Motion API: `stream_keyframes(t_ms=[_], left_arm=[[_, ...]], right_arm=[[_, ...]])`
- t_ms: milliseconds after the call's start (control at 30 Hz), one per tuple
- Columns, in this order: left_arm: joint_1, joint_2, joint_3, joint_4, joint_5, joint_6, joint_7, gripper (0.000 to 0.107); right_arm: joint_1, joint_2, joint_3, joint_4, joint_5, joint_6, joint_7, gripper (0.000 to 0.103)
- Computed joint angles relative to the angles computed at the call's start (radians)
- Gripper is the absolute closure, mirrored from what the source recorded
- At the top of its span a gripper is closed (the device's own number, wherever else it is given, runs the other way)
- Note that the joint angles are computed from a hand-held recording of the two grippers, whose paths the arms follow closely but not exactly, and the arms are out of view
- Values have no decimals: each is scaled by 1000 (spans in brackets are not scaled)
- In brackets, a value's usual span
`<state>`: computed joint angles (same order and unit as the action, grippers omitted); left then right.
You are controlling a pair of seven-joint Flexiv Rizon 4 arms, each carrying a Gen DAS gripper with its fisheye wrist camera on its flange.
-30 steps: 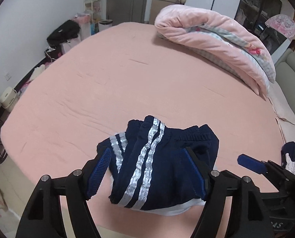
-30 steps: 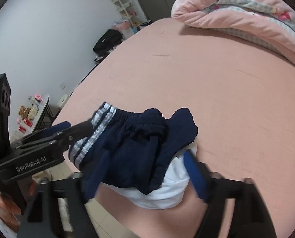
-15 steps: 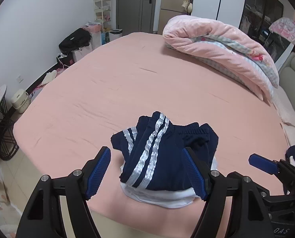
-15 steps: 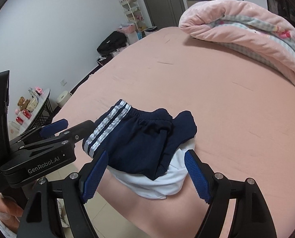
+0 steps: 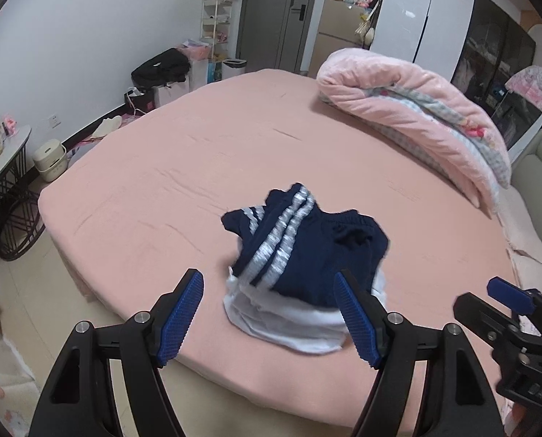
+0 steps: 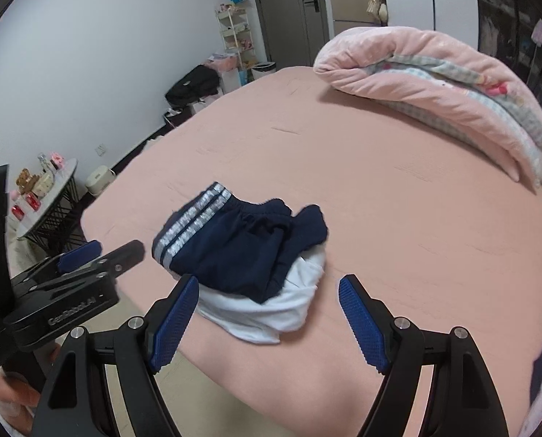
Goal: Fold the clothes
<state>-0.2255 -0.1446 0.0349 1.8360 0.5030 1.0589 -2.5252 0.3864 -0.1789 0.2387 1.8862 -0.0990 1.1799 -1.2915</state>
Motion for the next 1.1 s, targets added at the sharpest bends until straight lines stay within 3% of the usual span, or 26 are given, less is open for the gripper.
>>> stream_keyframes(t_ms=[333, 500, 700, 900, 1000, 1100], left_arm=[[-35, 116, -59, 31, 140, -76, -103, 34], [-27, 169, -99, 60, 148, -68, -127, 34], [-43, 214, -172, 37, 241, -194, -163, 34], [-43, 246, -194, 58, 197, -199, -176, 34], [-48, 251, -217, 48, 206, -236, -168, 34], [-54, 261, -215, 65, 173, -207, -173, 34]], right_arm=[[2, 131, 8, 134, -60, 39, 12, 24], [1, 190, 13, 168, -28, 16, 22, 24], [-5, 258, 13, 218, -32, 1, 54, 24], [-29, 315, 20, 275, -117, 18, 127, 24], [-11, 342, 7, 281, -42, -2, 92, 24], [3, 361, -4, 274, 20, -43, 47, 24]])
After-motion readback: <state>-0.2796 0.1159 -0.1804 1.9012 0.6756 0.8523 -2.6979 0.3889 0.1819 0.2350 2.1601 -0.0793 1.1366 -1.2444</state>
